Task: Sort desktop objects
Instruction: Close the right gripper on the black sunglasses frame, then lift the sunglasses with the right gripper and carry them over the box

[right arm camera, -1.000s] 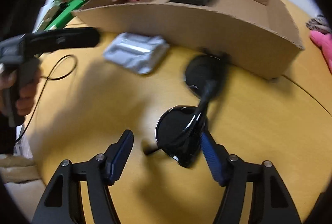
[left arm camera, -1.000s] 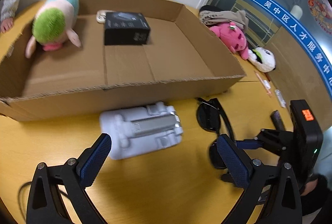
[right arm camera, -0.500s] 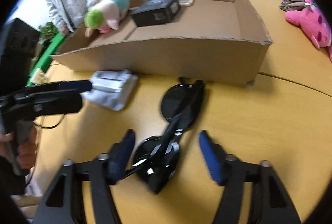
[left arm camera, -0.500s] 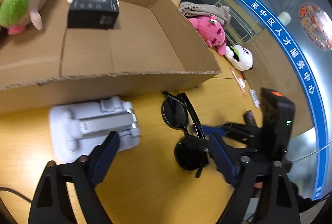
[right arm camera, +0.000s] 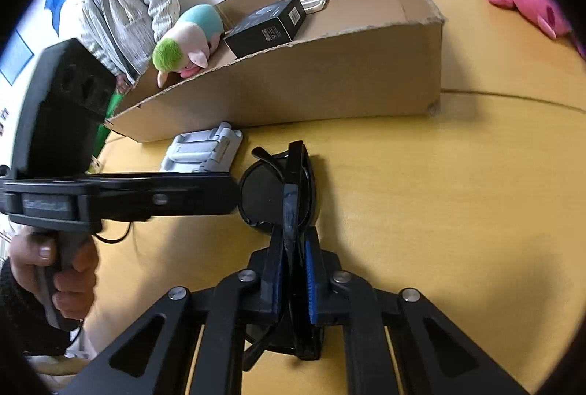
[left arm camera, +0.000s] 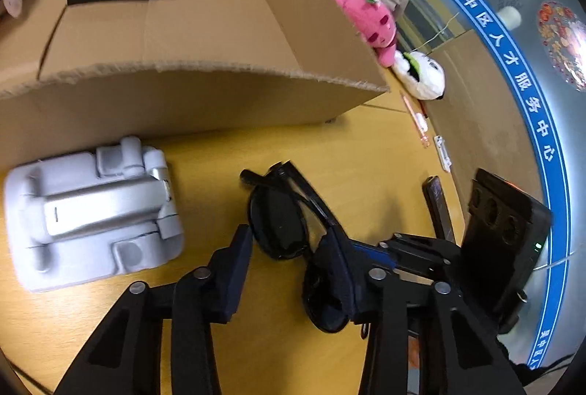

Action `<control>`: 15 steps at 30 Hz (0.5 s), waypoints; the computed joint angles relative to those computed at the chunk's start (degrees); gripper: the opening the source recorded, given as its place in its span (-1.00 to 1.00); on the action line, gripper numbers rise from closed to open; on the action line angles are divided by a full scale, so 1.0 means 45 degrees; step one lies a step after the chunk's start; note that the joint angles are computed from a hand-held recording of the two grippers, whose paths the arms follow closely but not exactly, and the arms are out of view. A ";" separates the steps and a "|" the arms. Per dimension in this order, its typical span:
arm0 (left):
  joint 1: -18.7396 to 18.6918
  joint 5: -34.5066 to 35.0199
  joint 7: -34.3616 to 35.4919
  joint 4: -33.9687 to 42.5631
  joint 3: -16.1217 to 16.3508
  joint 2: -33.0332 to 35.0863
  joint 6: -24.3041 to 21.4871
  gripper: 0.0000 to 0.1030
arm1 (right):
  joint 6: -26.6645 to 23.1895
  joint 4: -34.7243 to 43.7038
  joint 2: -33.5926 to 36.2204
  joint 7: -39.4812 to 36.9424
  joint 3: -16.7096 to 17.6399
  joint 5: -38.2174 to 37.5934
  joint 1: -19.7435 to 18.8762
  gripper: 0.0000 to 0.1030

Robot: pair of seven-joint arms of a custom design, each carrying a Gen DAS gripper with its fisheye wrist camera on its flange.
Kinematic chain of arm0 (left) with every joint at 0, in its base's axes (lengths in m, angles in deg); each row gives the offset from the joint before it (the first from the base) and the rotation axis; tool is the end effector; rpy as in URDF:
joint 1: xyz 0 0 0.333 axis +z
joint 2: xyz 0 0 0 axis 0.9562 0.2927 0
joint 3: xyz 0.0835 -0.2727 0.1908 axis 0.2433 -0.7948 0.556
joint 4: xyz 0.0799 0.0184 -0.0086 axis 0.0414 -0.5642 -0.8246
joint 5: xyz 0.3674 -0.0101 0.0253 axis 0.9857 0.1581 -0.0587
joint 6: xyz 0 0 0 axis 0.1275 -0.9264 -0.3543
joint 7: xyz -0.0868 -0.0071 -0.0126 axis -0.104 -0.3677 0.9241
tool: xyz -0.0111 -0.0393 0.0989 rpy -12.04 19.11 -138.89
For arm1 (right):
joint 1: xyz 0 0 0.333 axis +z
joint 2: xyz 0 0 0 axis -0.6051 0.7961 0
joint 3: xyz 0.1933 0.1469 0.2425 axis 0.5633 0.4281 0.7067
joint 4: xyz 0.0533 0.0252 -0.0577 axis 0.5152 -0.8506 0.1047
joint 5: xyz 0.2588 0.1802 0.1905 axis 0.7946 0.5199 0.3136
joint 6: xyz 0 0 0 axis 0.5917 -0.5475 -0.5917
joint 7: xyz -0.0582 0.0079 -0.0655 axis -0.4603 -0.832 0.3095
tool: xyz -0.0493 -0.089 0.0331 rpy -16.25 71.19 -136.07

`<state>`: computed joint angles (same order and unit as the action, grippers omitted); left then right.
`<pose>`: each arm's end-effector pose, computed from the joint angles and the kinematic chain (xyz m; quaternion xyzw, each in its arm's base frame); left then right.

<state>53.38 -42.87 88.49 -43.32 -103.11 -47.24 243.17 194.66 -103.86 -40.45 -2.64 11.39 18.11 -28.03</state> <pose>0.4466 -0.2938 0.3670 0.6478 -0.6677 0.3482 0.1156 0.5160 0.0913 0.3803 -0.7693 0.5427 0.0214 0.3365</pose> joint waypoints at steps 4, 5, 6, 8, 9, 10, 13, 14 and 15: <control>0.0106 -0.1017 0.0742 0.0194 -0.0053 0.0279 -0.0382 -0.55 | -0.0510 0.0010 0.0004 -0.0267 -0.0114 0.0598 -0.0212 -0.82; 0.0091 -0.1304 0.0939 0.0237 -0.0050 0.0334 -0.0387 -0.58 | -0.0647 0.0017 0.0008 -0.0341 -0.0145 0.0691 -0.0260 -0.82; 0.0094 -0.1689 0.1225 0.0289 -0.0042 0.0374 -0.0428 -0.60 | -0.0723 0.0008 -0.0006 -0.0391 -0.0163 0.0748 -0.0288 -0.82; 0.0025 -0.2120 0.1535 0.0326 0.0040 0.0376 -0.0323 -0.86 | -0.0805 -0.0016 -0.0050 -0.0481 -0.0190 0.0837 -0.0321 -0.82; 0.0064 -0.2701 0.2049 0.0339 0.0063 0.0313 -0.0444 -0.87 | -0.0836 -0.0013 -0.0068 -0.0539 -0.0204 0.0902 -0.0336 -0.82; 0.0054 -0.3048 0.2335 0.0358 0.0126 0.0256 -0.0553 -0.88 | -0.0977 -0.0013 -0.0100 -0.0624 -0.0240 0.1005 -0.0383 -0.82; -0.0033 -0.3715 0.2974 0.0371 0.0341 0.0039 -0.0743 -0.89 | -0.1224 0.0017 -0.0210 -0.0773 -0.0290 0.1276 -0.0429 -0.82; -0.0035 -0.3926 0.3134 0.0359 0.0417 -0.0067 -0.0848 -0.89 | -0.1255 0.0012 -0.0295 -0.0875 -0.0296 0.1387 -0.0425 -0.82; -0.0011 -0.4128 0.3289 0.0335 0.0501 -0.0238 -0.1019 -0.89 | -0.1320 0.0043 -0.0388 -0.0986 -0.0303 0.1524 -0.0414 -0.82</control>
